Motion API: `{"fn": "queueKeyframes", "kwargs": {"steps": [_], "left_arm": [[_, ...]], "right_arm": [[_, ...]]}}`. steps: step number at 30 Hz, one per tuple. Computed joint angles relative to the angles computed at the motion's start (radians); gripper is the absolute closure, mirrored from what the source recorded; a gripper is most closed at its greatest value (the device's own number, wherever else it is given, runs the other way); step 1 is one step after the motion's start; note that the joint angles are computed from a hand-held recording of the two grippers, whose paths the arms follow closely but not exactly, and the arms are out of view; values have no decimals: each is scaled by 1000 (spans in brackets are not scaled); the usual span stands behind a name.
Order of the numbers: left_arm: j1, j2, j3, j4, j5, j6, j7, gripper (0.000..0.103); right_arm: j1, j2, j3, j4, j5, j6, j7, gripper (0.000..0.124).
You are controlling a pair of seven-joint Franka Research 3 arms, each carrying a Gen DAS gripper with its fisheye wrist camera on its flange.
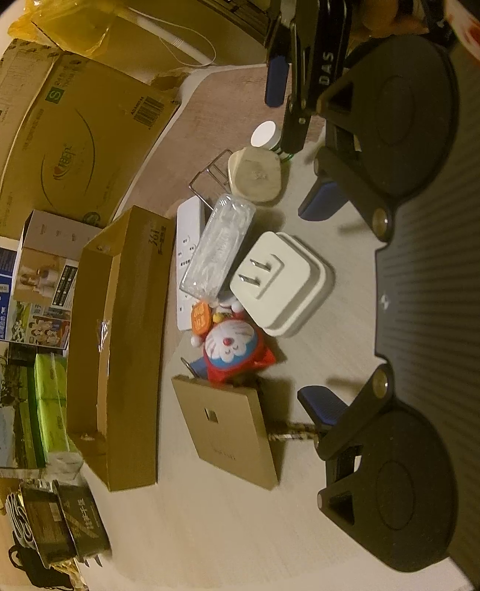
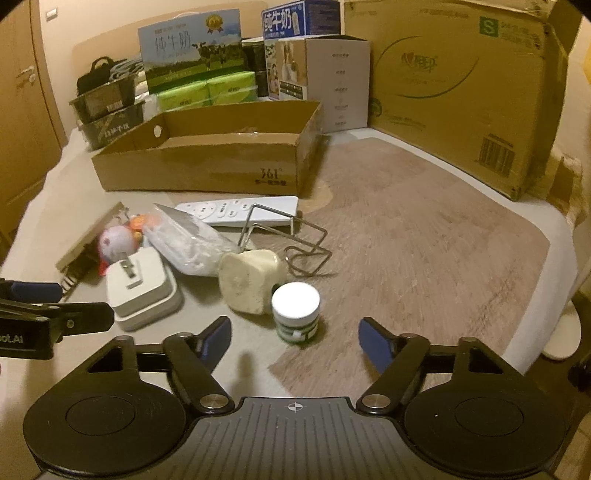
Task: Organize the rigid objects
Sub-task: 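Grasp the white square plug adapter with the left gripper while the right grasps the white jar, then carry the adapter with the left gripper into the tray while the right drops the jar there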
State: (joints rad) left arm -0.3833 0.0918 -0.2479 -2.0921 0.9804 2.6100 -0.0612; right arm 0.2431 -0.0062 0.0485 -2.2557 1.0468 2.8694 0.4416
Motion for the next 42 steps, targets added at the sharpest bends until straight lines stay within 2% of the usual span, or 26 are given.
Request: {"fn": "queueKeyframes", "kwargs": {"steps": [4, 11, 16, 27, 33, 42], "left_arm": [[-5, 30, 7, 27, 26, 2, -9, 8], [-19, 66, 19, 61, 36, -5, -19, 10], [-32, 90, 27, 88, 38, -16, -12, 12], [-63, 152, 47, 157, 60, -62, -2, 13], [-81, 183, 54, 198, 48, -120, 6, 26], [-83, 156, 50, 174, 33, -132, 57, 25]], "right_arm": [[-8, 40, 3, 35, 13, -14, -41, 65], [-26, 68, 22, 66, 85, -32, -161, 75], [-26, 66, 26, 67, 112, -42, -203, 93], [-35, 66, 17, 70, 85, -56, -170, 93], [-37, 66, 16, 67, 75, -42, -152, 93], [-37, 54, 14, 54, 49, -32, -116, 93]]}}
